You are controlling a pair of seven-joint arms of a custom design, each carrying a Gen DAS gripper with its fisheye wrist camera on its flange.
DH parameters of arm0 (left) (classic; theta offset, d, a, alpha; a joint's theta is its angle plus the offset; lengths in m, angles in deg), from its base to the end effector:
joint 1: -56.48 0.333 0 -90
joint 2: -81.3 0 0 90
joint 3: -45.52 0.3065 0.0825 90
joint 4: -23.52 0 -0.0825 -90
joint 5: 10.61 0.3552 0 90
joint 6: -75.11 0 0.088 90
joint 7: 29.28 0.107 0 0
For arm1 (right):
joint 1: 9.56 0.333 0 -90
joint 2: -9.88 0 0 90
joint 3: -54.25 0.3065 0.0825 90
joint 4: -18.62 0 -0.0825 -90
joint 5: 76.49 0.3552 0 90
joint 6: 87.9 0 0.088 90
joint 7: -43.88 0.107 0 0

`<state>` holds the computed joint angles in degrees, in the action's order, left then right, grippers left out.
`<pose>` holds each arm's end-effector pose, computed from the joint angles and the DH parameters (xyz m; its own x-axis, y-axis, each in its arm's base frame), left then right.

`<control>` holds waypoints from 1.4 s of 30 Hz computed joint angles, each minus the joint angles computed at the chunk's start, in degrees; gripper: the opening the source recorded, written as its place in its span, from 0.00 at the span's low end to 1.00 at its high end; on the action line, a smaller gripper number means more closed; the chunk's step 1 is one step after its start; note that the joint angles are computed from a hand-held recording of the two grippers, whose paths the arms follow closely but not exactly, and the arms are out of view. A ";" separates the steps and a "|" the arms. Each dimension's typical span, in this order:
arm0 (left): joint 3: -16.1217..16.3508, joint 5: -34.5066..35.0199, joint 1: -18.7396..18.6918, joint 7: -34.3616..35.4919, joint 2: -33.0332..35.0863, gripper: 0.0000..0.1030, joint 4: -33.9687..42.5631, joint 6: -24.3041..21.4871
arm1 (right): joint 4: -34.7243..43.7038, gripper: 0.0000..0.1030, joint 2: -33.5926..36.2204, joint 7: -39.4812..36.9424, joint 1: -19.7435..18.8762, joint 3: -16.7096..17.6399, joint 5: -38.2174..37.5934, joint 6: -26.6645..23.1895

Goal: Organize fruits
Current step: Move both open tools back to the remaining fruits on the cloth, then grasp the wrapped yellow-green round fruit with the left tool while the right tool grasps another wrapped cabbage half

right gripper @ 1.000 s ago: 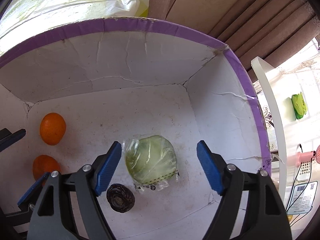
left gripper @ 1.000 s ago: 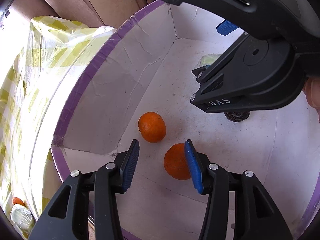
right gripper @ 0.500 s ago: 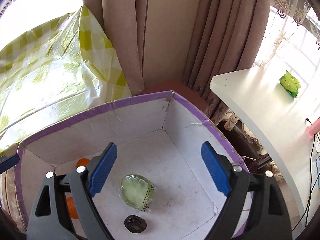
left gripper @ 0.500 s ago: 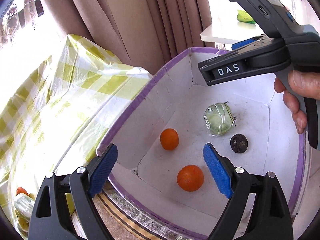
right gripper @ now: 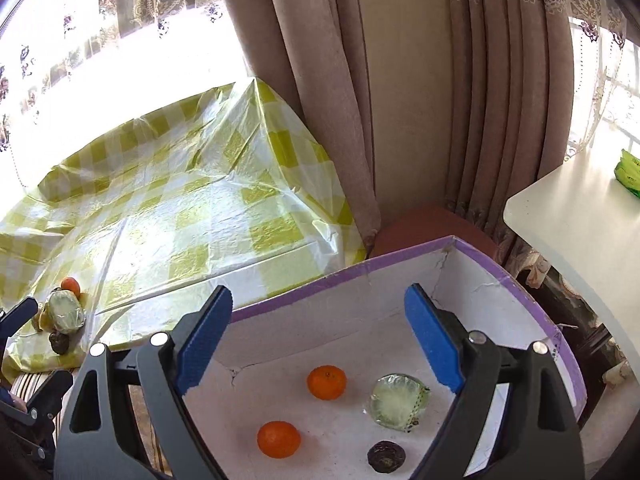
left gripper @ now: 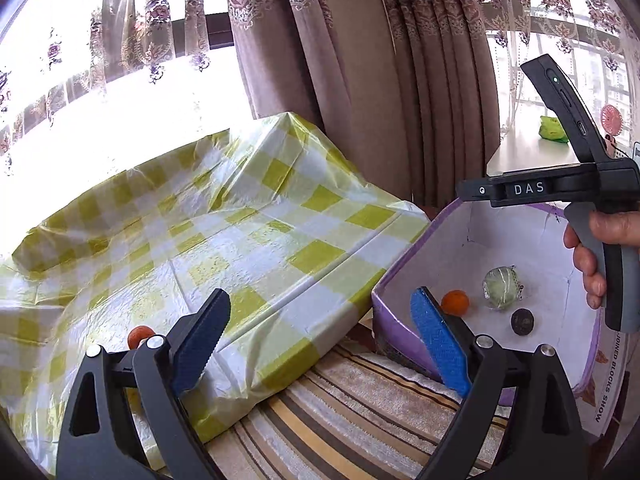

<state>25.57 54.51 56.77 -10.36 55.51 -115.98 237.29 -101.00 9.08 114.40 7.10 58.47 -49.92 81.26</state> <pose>0.3870 -0.2039 0.5261 -0.0024 -0.9824 -0.1869 -0.4812 0.1650 -0.8610 0.5378 0.1736 0.5350 0.3461 -0.9274 -0.1420 -0.6264 -0.1157 -0.7709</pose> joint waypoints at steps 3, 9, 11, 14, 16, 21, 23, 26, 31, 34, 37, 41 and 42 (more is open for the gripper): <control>1.21 0.20 1.25 -2.64 -5.69 0.86 -4.82 0.23 | 1.00 0.86 0.04 -7.77 1.85 1.19 8.41 -2.63; 4.41 -5.86 2.30 -1.13 -17.94 0.86 -14.91 -1.00 | 1.57 0.86 0.01 -14.35 5.25 3.13 14.05 -5.56; 5.66 -8.58 2.76 0.51 -21.46 0.86 -17.82 -1.30 | 2.03 0.86 0.26 -15.55 6.13 3.56 15.12 -7.03; 7.22 -12.67 3.07 3.15 -26.25 0.86 -21.80 -2.82 | 2.33 0.86 0.31 -17.99 7.30 4.17 16.92 -8.97; 8.72 -15.48 3.09 5.17 -28.99 0.86 -24.07 -3.93 | 2.99 0.86 0.74 -20.15 7.92 4.43 18.83 -11.11; 12.31 -21.46 4.38 9.53 -34.09 0.85 -28.18 -5.75 | 4.55 0.86 2.39 -23.60 9.08 5.37 22.08 -14.71; 13.35 -23.51 5.37 11.16 -34.84 0.85 -28.90 -6.33 | 5.64 0.86 3.48 -24.15 9.36 5.73 23.03 -16.27; 15.05 -26.69 6.65 13.59 -34.45 0.78 -29.34 -6.52 | 7.44 0.86 5.30 -23.90 9.79 6.30 22.22 -17.39; 16.56 -31.13 8.57 17.98 -30.15 0.74 -28.15 -5.78 | 11.17 0.86 8.55 -22.68 10.17 7.15 20.44 -18.88; 16.22 -33.26 9.82 20.87 -25.43 0.73 -25.87 -5.60 | 13.89 0.86 10.64 -22.12 10.09 7.71 19.83 -20.24; 15.67 -34.48 11.79 23.06 -21.38 0.73 -23.89 -4.20 | 16.70 0.86 12.74 -21.81 10.02 8.26 19.28 -21.38; 14.85 -35.09 14.29 24.83 -16.23 0.73 -21.01 -3.05 | 20.80 0.86 15.79 -21.01 10.13 8.86 17.62 -23.06; 15.19 -35.50 14.18 25.67 -14.98 0.73 -20.36 -3.07 | 21.97 0.86 16.66 -20.55 10.29 8.90 16.68 -23.63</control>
